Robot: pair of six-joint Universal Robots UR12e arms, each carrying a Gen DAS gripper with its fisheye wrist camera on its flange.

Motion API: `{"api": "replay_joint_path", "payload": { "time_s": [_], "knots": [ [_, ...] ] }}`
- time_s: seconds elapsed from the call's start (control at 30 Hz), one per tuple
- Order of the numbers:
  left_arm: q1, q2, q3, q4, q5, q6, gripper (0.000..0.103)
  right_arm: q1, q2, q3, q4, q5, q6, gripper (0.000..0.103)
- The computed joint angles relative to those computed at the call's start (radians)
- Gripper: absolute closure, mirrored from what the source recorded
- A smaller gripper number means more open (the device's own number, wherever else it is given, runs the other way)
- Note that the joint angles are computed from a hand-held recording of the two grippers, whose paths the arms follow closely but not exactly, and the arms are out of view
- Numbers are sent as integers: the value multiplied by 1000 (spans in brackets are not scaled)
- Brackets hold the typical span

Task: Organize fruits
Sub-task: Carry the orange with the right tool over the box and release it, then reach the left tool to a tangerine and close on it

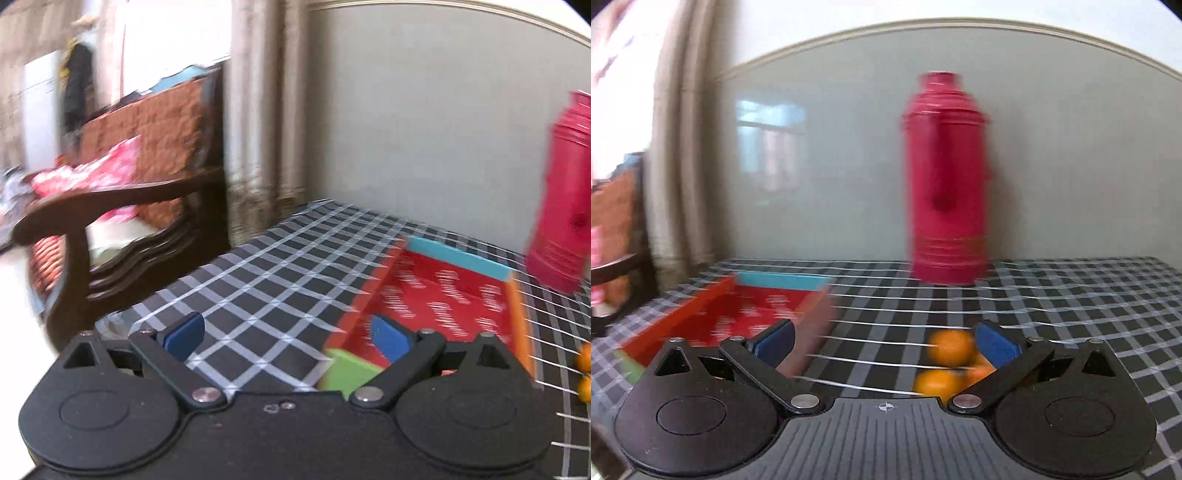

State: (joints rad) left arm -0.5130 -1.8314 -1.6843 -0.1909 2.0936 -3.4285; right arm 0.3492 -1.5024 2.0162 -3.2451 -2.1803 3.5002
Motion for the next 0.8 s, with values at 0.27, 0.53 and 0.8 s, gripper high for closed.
{"api": "replay_joint_path", "payload": {
  "time_s": [0.27, 0.53, 0.8],
  "knots": [
    [-72, -56, 30, 148, -155, 194, 12, -23, -79, 50, 253, -295, 236, 0],
    [-128, -112, 73, 178, -284, 323, 14, -38, -154, 94, 525, -503, 504, 0],
    [-147, -160, 126, 103, -328, 329, 29, -75, -207, 145, 488, -507, 515, 0]
  ]
}}
